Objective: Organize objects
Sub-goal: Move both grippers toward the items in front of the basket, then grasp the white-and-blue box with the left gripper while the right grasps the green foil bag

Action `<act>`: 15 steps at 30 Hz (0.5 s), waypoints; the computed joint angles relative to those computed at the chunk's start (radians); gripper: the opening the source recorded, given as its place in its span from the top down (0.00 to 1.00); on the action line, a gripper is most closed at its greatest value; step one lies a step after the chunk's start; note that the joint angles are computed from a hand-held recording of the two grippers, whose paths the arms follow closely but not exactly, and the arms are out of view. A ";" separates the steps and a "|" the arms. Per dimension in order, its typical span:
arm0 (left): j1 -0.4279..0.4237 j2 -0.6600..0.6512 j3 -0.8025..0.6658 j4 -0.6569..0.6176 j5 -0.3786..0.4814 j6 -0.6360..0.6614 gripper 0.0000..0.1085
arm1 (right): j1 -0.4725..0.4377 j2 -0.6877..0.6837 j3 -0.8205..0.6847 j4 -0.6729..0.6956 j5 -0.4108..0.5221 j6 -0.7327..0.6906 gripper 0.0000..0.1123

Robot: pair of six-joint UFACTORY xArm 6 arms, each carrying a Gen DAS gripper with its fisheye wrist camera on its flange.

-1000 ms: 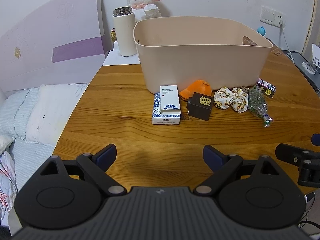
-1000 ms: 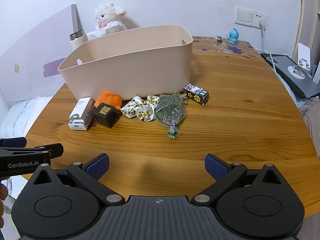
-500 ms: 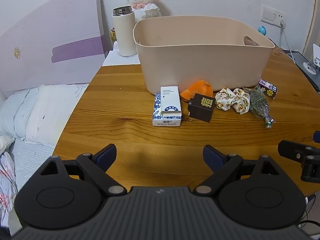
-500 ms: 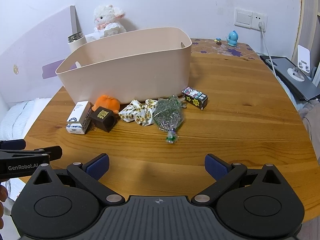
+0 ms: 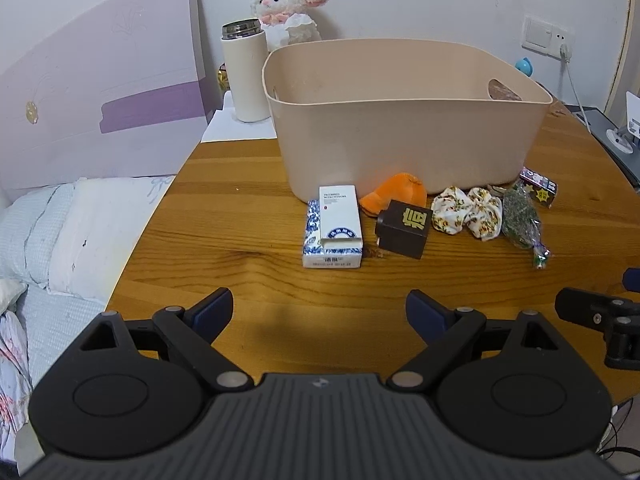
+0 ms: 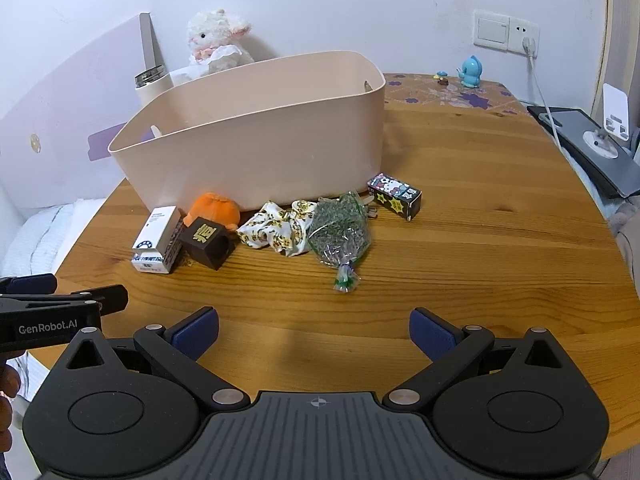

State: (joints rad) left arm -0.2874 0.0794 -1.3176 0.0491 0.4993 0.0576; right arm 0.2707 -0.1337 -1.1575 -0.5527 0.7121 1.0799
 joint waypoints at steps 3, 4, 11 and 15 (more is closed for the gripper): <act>0.003 0.021 -0.019 -0.019 -0.001 0.008 0.14 | -0.010 0.011 -0.002 -0.010 -0.015 -0.011 0.08; 0.005 0.030 -0.028 -0.041 0.002 0.023 0.14 | -0.017 0.016 -0.003 -0.002 -0.021 -0.021 0.08; 0.011 0.104 -0.100 -0.088 -0.003 0.037 0.14 | -0.063 0.065 -0.021 0.059 -0.052 -0.095 0.15; 0.009 0.158 -0.153 -0.060 -0.009 0.015 0.14 | -0.088 0.108 -0.047 0.086 -0.069 -0.146 0.18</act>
